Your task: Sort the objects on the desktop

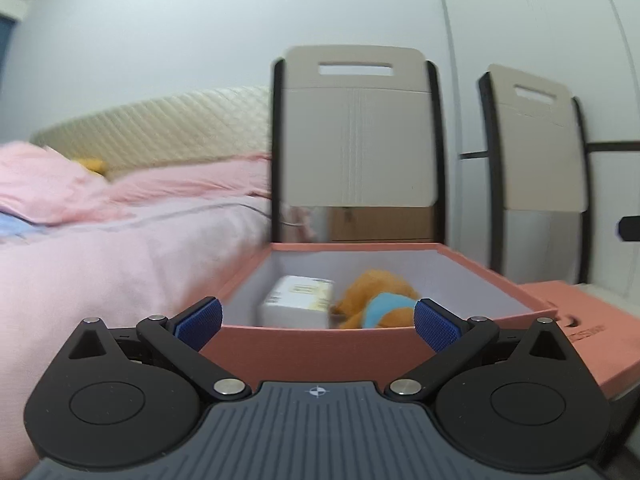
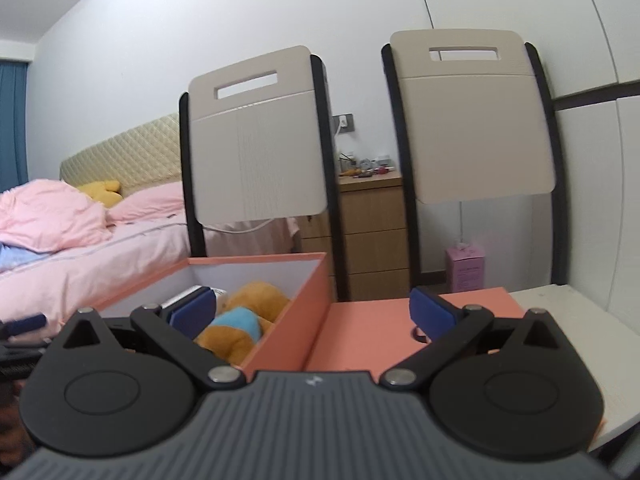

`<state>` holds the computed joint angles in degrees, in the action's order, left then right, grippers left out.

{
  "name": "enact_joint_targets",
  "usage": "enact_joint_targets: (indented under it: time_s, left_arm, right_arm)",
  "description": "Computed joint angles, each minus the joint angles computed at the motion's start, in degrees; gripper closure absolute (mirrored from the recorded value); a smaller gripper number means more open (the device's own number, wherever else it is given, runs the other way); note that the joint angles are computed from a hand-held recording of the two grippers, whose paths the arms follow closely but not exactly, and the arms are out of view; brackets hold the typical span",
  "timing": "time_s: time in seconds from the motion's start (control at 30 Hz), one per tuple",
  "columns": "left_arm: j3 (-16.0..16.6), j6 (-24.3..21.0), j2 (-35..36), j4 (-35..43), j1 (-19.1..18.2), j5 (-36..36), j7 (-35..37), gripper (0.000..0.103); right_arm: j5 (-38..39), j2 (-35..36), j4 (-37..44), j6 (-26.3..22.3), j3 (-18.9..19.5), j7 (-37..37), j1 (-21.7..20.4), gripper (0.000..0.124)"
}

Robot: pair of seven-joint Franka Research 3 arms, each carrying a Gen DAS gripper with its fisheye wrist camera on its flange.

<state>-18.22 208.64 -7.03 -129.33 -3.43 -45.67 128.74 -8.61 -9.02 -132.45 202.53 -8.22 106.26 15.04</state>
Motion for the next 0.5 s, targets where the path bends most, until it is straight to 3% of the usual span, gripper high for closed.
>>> enact_joint_targets:
  time_s: [0.13, 0.3, 0.43, 0.5]
  left_arm:
    - [-2.73, -5.1, -7.3, -3.81, 2.18, -4.55, 1.34, 0.0]
    - [-3.41, -8.55, -16.13, -9.09, 3.59, -4.49, -3.73, 0.0]
    - [-3.53, -13.45, -21.77, -12.89, 4.81, -3.15, -6.09, 0.0]
    - [-0.37, -13.05, -22.65, -14.23, 1.07, -0.42, -6.87, 0.0]
  right_arm:
    - [0.52, -1.66, -2.23, 1.6, -0.45, -0.07, -0.33, 0.021]
    - [11.03, -4.65, -6.81, 7.02, 5.97, -8.56, -4.24, 0.021]
    - [17.32, -9.37, -9.97, 9.47, 6.08, -5.29, -2.04, 0.021]
    - [20.99, -12.44, -11.7, 11.03, 7.79, -6.1, -2.44, 0.021]
